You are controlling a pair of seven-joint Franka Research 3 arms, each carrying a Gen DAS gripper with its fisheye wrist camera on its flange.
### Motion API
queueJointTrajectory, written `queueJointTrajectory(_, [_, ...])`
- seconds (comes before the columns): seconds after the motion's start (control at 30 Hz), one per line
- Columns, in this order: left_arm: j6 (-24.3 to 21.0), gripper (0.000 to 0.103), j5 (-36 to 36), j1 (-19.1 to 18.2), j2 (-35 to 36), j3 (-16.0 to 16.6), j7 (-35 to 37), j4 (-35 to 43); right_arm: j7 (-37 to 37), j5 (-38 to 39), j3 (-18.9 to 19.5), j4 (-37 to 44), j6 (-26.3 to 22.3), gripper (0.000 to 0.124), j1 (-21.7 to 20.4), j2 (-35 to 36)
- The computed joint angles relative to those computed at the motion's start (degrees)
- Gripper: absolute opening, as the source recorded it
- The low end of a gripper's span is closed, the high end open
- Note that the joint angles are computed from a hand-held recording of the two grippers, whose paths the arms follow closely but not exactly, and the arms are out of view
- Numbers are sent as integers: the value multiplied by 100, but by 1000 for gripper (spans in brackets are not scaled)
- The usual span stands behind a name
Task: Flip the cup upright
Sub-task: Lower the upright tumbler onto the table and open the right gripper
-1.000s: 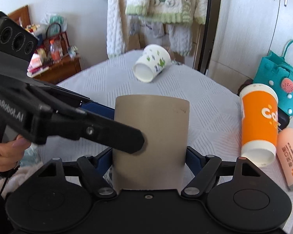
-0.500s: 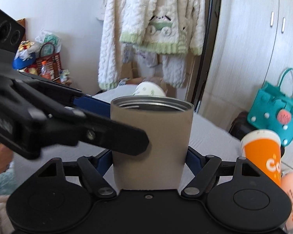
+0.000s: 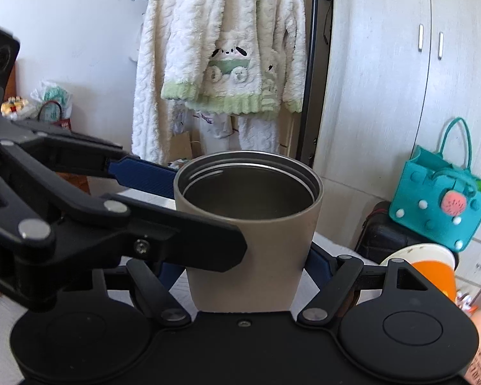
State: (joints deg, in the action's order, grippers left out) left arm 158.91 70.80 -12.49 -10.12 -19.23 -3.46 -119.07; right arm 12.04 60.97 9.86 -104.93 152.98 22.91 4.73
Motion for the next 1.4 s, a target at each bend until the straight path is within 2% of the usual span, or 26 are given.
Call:
queueJointTrajectory(0.1, [-47,66,-35,-21,110,17,229,53,49,-51,8,127,-3,82,-5,166])
queueJointTrajectory(0.2, [332,64,418,51,129,83,-167,-14,198,-145,39,188,110,82,-12,280])
queueJointTrajectory(0.3, [725,64,452,126,138,186,-502,-76,407,-256,55,309,-37,81,-69,382])
queueJointTrajectory(0.5, [826,64,466,215,153,229,-672,-139,725,-627,90,446,-92,81,-74,473])
queueJointTrajectory(0.67, [939,65,799,328,40,242,-1105,-244,903,-657,130,656,-232,81,-138,648])
queueJointTrajectory(0.83, [996,65,1073,380,-38,238,-1318,-330,676,-535,244,666,-43,82,-152,723])
queueJointTrajectory(1.17, [911,66,884,367,17,229,-1104,-300,580,-346,274,611,63,82,-167,722])
queueJointTrajectory(1.27, [887,68,637,321,21,240,-866,-286,773,-500,230,573,28,82,-150,665])
queueJointTrajectory(1.4, [800,69,348,276,-68,185,-502,-337,599,-382,212,258,134,85,-163,352])
